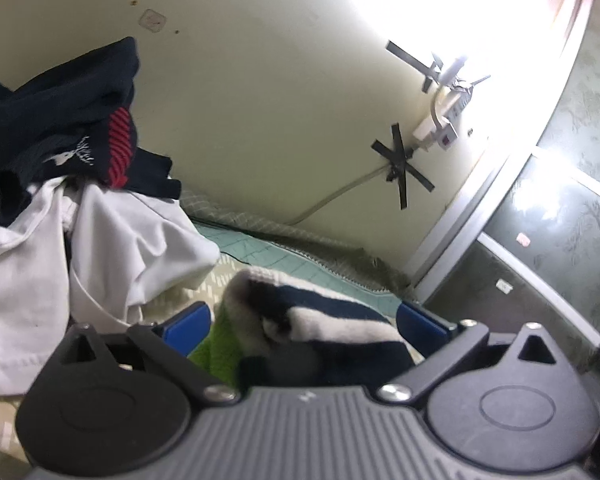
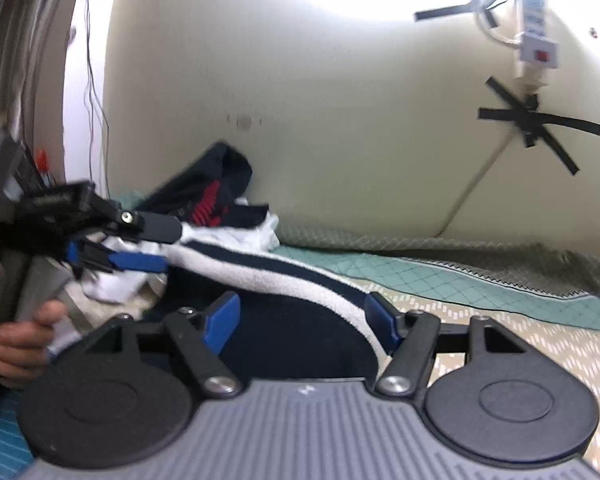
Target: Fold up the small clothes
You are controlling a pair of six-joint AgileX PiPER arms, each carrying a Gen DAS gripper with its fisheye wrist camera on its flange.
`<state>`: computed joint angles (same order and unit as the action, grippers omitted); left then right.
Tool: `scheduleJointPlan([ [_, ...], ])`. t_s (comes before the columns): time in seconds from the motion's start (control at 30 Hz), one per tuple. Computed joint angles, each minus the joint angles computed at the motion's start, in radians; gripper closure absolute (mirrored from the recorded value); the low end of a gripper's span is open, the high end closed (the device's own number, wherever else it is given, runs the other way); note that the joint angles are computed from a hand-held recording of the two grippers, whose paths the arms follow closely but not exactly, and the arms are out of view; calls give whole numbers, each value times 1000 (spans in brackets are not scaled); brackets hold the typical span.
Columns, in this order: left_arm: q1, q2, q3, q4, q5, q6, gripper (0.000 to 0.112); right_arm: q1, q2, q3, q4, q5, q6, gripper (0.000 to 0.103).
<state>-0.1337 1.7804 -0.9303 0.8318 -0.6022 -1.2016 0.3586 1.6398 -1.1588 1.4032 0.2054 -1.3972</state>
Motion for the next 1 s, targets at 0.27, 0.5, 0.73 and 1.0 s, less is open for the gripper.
scheduleJointPlan([
  [0.27, -12, 25, -43, 74, 52, -77, 10, -39, 13, -66, -179, 447, 178, 48],
  [0.5, -56, 51, -104, 230, 182, -181, 10, 72, 104, -107, -335, 460, 305, 33],
  [0.73, -44, 48, -95, 259, 164, -191, 10, -84, 63, -83, -121, 637, 211, 37],
  [1.0, -54, 65, -133, 384, 194, -323, 10, -347, 4, 45, 76, 592, 248, 32],
])
